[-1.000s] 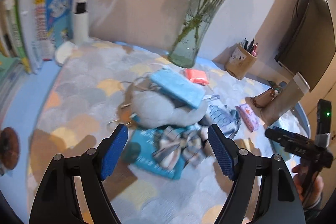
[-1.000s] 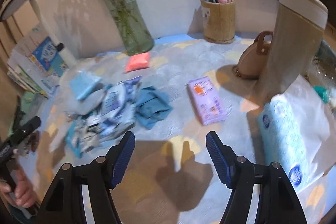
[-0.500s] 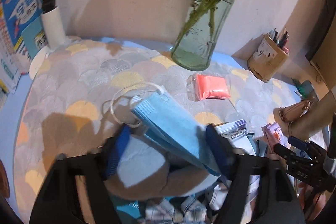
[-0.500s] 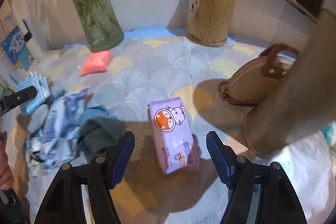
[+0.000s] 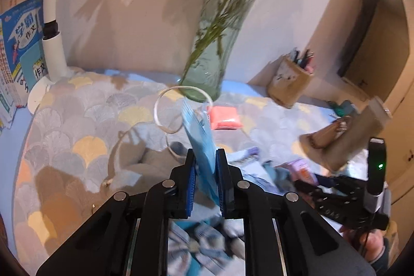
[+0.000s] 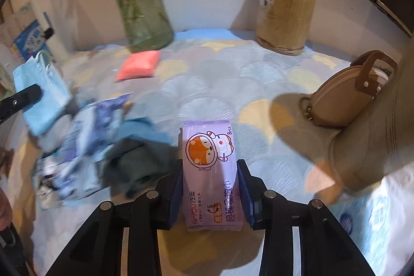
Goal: Organize soft objects
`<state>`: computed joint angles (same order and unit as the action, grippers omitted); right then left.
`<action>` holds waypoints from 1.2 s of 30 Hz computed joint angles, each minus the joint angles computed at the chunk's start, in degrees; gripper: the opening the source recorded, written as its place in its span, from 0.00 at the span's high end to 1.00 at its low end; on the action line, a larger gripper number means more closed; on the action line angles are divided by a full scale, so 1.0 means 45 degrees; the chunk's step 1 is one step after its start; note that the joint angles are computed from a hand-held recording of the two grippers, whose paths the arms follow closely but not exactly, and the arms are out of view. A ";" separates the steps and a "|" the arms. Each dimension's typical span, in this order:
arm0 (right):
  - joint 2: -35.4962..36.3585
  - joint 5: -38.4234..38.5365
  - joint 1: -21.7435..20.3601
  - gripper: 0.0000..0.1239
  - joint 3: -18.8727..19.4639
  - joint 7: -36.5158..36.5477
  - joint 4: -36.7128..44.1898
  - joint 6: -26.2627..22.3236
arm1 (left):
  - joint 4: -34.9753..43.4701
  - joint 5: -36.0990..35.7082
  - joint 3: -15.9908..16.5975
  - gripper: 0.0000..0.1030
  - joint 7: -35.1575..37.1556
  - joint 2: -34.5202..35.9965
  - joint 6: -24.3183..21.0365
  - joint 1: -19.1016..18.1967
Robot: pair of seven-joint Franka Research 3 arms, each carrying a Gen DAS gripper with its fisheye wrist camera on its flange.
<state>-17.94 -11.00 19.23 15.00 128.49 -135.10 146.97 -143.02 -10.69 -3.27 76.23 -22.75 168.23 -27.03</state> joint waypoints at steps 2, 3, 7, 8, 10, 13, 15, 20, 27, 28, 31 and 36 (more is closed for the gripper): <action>-0.0304 0.0331 0.0244 0.69 -0.0018 -0.0121 -0.0237 0.0207 | -0.0198 -0.0166 0.0122 0.89 0.0155 -0.0358 -0.0003 -0.0228; -0.0403 0.0363 0.0270 0.69 0.0057 -0.0099 -0.0288 0.0222 | -0.0279 -0.0079 0.0024 0.89 0.0090 -0.0554 -0.0122 -0.0175; -0.1110 0.0504 0.0398 0.69 0.0297 -0.0071 -0.0652 0.0066 | -0.0932 -0.0371 0.0358 0.89 0.0332 -0.1523 -0.0398 -0.0831; -0.1341 0.0627 0.0455 0.69 0.0309 -0.0110 -0.0781 -0.0009 | -0.1111 -0.0508 0.0486 0.89 0.0391 -0.1808 -0.0585 -0.1027; -0.1734 0.0816 0.0477 0.69 0.0308 -0.0235 -0.1027 -0.0089 | -0.1566 -0.1073 0.1012 0.89 0.0767 -0.2451 -0.0827 -0.1713; -0.2385 0.1104 0.0501 0.69 0.0360 -0.0393 -0.1444 -0.0139 | -0.2456 -0.1444 0.1242 0.89 0.1077 -0.3739 -0.0955 -0.2255; -0.2739 0.1299 0.0489 0.69 0.0425 -0.0438 -0.1686 -0.0185 | -0.3067 -0.1777 0.1515 0.89 0.1271 -0.4685 -0.1073 -0.2777; -0.3029 0.1858 0.0564 0.69 0.0475 -0.0675 -0.2152 -0.0082 | -0.3495 -0.0037 -0.0412 0.71 -0.0207 -0.5024 -0.3250 -0.0911; -0.3186 0.2556 0.0719 0.68 0.0351 -0.1002 -0.2548 -0.0153 | -0.4611 -0.1830 0.1178 0.54 -0.0030 -0.5618 -0.4334 -0.1848; -0.3256 0.2646 0.0730 0.60 0.0332 -0.1014 -0.2601 -0.0143 | -0.4908 -0.2673 0.1751 0.40 0.0293 -0.5830 -0.3898 -0.2367; -0.3480 0.2736 0.0613 0.45 0.0405 -0.0941 -0.2867 0.0036 | -0.5183 -0.3452 0.1634 0.15 0.0496 -0.5962 -0.3076 -0.2756; -0.3393 0.2807 0.0733 0.43 0.0511 -0.1008 -0.3061 -0.0276 | -0.3968 -0.1435 -0.1012 0.16 -0.0821 -0.4484 -0.3873 -0.1579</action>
<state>-33.21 1.63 22.53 17.30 123.95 -148.87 145.73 -160.87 -17.14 -7.83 72.53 -42.93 150.80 -34.14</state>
